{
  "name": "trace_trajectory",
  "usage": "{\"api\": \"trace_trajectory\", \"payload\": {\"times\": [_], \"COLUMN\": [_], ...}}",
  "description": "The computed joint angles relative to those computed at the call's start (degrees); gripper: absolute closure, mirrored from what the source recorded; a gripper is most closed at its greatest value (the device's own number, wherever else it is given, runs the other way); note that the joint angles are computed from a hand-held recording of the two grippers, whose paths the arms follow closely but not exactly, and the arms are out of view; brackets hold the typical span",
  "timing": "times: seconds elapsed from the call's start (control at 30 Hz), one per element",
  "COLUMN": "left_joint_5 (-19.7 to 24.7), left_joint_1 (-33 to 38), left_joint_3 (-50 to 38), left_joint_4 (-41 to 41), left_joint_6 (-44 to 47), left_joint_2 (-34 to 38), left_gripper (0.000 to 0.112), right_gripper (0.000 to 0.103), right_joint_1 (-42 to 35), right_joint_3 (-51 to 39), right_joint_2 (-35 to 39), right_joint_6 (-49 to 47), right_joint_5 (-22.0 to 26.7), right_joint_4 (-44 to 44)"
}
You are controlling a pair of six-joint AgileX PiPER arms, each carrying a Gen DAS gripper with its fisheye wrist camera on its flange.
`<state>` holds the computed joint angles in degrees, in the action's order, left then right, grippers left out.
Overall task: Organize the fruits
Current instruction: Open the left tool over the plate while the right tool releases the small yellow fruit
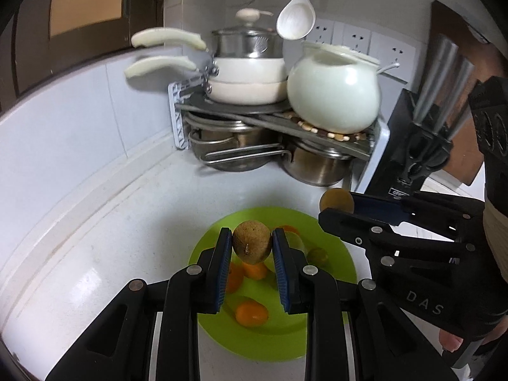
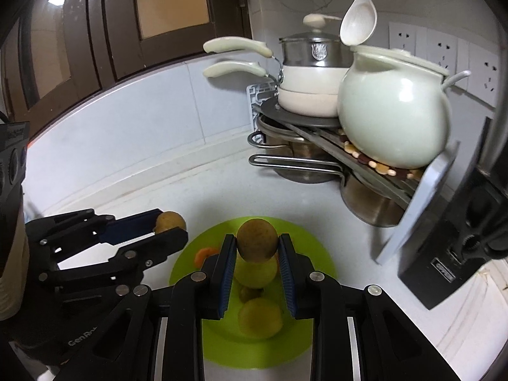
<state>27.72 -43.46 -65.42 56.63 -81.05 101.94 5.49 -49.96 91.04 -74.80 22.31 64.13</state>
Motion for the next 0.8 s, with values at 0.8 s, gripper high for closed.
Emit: {"api": "trace_trajectory", "payload": {"times": [0.8], "left_joint_5": [-2.7], "left_joint_1": [1.5], "left_joint_3": [-1.9], "left_joint_4": [-10.7], "left_joint_6": [8.1], "left_joint_2": [5.8], "left_gripper": [0.080], "right_gripper": [0.075], "right_joint_1": [-1.2], "right_joint_3": [-1.8], "right_joint_2": [7.0], "right_joint_6": [3.9], "right_joint_5": [-0.7], "right_joint_4": [-3.9]}}
